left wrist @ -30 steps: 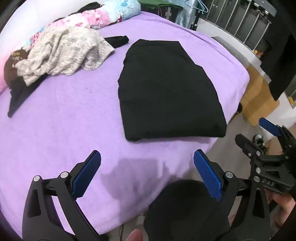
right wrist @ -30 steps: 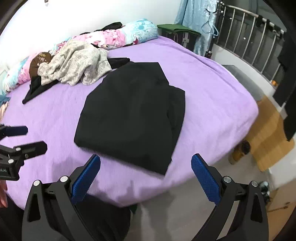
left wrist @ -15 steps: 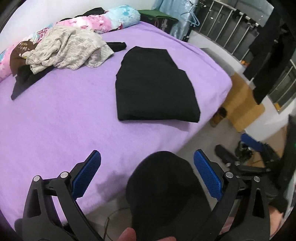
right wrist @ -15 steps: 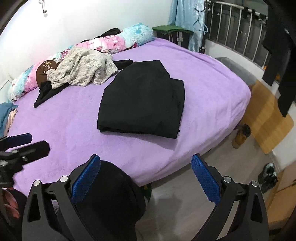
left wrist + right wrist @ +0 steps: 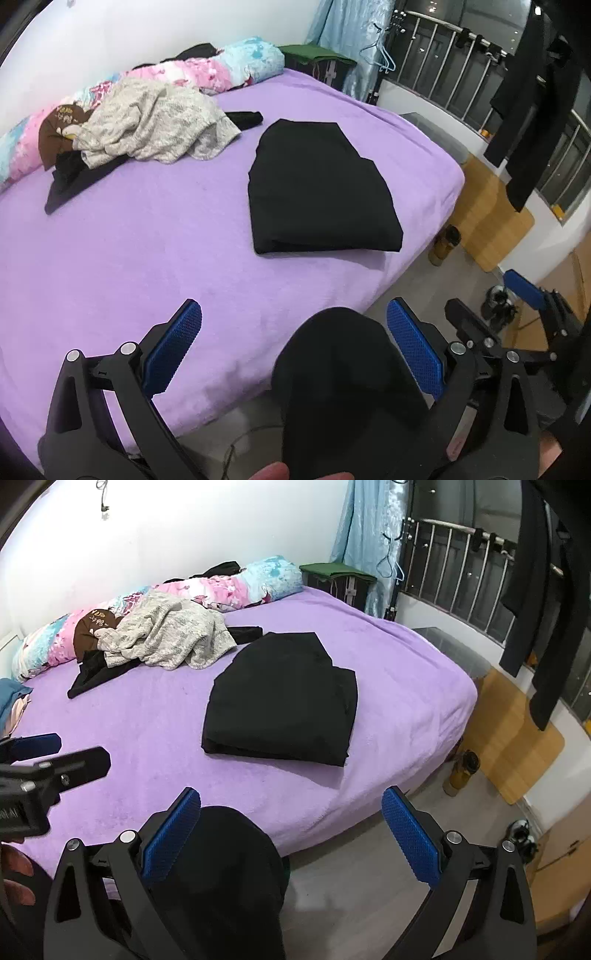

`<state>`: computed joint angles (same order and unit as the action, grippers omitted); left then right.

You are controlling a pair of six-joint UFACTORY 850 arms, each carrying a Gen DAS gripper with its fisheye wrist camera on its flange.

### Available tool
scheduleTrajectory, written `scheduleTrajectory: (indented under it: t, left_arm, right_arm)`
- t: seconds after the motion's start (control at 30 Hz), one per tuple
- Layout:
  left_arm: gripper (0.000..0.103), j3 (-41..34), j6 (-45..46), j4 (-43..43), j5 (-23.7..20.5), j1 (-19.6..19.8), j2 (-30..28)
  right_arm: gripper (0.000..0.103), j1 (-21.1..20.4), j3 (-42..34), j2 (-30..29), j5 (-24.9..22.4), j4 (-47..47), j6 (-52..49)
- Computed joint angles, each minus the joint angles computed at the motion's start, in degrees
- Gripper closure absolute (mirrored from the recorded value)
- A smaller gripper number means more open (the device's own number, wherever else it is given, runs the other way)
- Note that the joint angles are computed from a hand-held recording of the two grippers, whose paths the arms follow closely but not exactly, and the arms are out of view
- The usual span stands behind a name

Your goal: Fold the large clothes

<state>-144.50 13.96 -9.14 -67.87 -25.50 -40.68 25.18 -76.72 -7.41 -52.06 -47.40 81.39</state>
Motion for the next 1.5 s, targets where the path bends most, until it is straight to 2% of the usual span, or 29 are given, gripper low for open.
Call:
scheduleTrajectory:
  t: [0.27, 0.47, 1.5]
  left_arm:
    - [0.006, 9.7, 1.5, 0.5, 4.2, 0.2, 6.3]
    - [0.006, 13.3, 2.2, 0.1, 6.4, 0.3, 8.9]
    - [0.006, 11.8, 0.7, 3.4, 5.0, 0.0, 7.9]
  right_arm:
    - [0.006, 1.2, -0.2, 0.9, -1.1, -0.6, 1.6]
    - [0.007, 2.0, -0.3, 1.3, -2.1, -1.3, 2.5]
    - [0.006, 1.5, 0.0, 1.6, -1.2, 0.0, 1.0]
